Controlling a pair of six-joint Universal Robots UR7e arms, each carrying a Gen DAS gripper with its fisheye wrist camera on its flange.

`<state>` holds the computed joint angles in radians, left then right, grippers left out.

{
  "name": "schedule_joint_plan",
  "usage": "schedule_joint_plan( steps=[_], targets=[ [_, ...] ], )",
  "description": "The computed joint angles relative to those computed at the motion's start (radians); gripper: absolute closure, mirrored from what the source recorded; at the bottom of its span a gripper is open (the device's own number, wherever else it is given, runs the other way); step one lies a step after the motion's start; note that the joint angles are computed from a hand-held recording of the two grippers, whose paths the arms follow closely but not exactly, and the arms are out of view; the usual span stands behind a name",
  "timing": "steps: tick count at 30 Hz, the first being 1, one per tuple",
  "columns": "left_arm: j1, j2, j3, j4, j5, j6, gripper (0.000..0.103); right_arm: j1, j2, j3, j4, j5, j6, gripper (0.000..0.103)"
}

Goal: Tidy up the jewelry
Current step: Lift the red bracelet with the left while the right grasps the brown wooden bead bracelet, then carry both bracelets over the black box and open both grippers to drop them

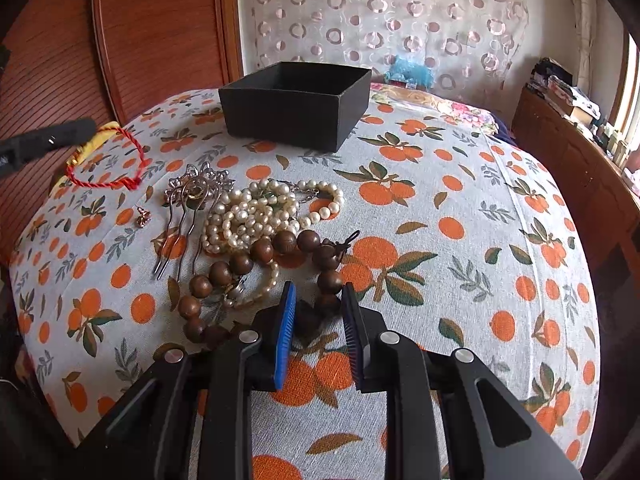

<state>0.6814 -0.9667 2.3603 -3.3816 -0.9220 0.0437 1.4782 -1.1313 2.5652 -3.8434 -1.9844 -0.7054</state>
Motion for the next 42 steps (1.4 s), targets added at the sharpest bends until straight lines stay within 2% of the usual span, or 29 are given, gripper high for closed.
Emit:
schedule_joint_plan(
  steps=[6,7,13,21,29,42],
  targets=[
    [-0.002,0.003,-0.017,-0.029,-0.009,0.030,0.097,-0.003,-0.011,-0.020,0.038,-0.001,-0.016,0.078],
    [-0.002,0.006,-0.019,-0.030,-0.010,0.031,0.097,-0.003,-0.011,-0.019,0.037,-0.002,-0.025,0.088],
    [0.013,0.025,-0.043,-0.032,-0.022,0.049,0.097,0.003,-0.034,-0.006,0.014,0.021,-0.047,0.088],
    [0.018,0.039,-0.074,-0.044,-0.026,0.084,0.097,0.099,-0.118,-0.027,0.052,0.039,-0.073,0.088],
    [0.024,0.059,-0.114,-0.052,-0.033,0.112,0.097,0.179,-0.137,-0.111,0.085,0.041,-0.085,0.088],
    [0.036,0.080,-0.181,-0.069,-0.018,0.157,0.097,0.208,-0.098,-0.278,0.197,0.068,-0.071,0.088]
  ],
)
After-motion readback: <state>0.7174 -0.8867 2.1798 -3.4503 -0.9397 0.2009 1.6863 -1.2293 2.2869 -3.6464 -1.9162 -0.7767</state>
